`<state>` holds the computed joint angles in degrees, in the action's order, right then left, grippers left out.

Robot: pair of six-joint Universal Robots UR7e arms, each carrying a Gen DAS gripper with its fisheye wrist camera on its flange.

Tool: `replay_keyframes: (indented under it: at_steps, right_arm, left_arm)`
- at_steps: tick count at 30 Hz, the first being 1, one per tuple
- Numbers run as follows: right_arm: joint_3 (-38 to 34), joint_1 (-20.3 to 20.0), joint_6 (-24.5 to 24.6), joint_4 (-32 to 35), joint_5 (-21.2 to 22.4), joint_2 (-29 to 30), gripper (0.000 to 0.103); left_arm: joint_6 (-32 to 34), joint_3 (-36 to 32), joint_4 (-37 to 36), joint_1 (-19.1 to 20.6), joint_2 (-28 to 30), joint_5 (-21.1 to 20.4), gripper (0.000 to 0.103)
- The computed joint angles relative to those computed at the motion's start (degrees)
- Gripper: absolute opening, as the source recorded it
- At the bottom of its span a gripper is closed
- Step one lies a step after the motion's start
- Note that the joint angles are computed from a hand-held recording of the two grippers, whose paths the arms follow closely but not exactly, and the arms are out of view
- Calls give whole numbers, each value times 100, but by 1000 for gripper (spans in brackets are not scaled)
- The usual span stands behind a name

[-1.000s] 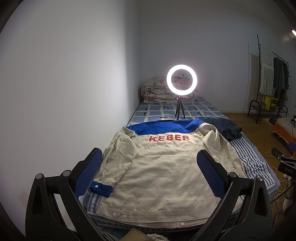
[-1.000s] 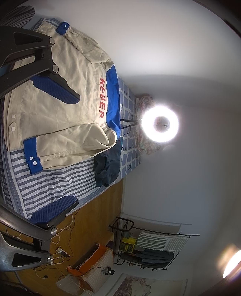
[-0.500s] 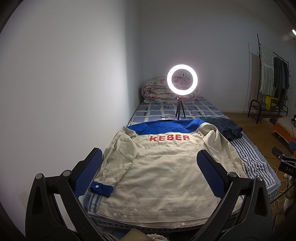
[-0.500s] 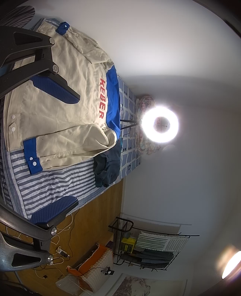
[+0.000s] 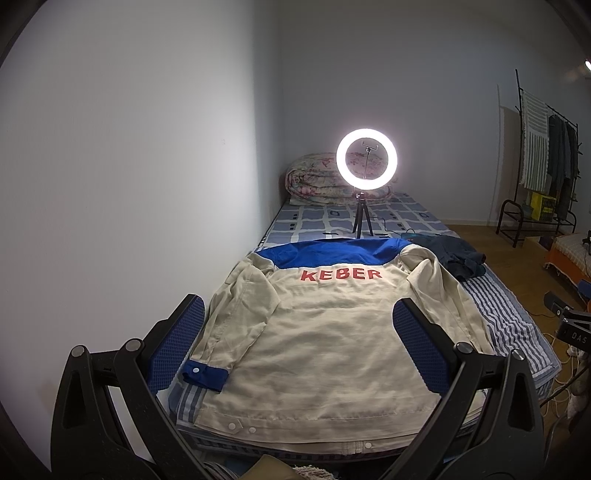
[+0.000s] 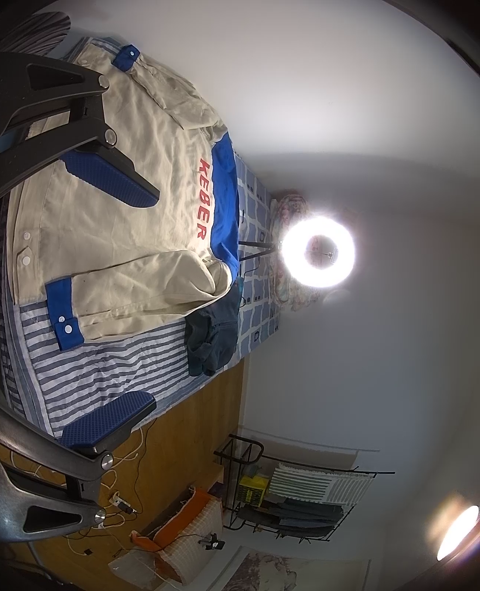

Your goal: Fold large clothes

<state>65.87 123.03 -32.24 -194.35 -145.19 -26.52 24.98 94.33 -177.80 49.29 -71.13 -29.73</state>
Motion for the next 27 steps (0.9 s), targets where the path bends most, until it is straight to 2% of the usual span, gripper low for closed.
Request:
replay_keyframes:
  at_steps: [27]
  right_arm:
    - [-104,35,-83,-68,6,109,101]
  left_arm:
    - [186,140,-223,76,-40,56,103]
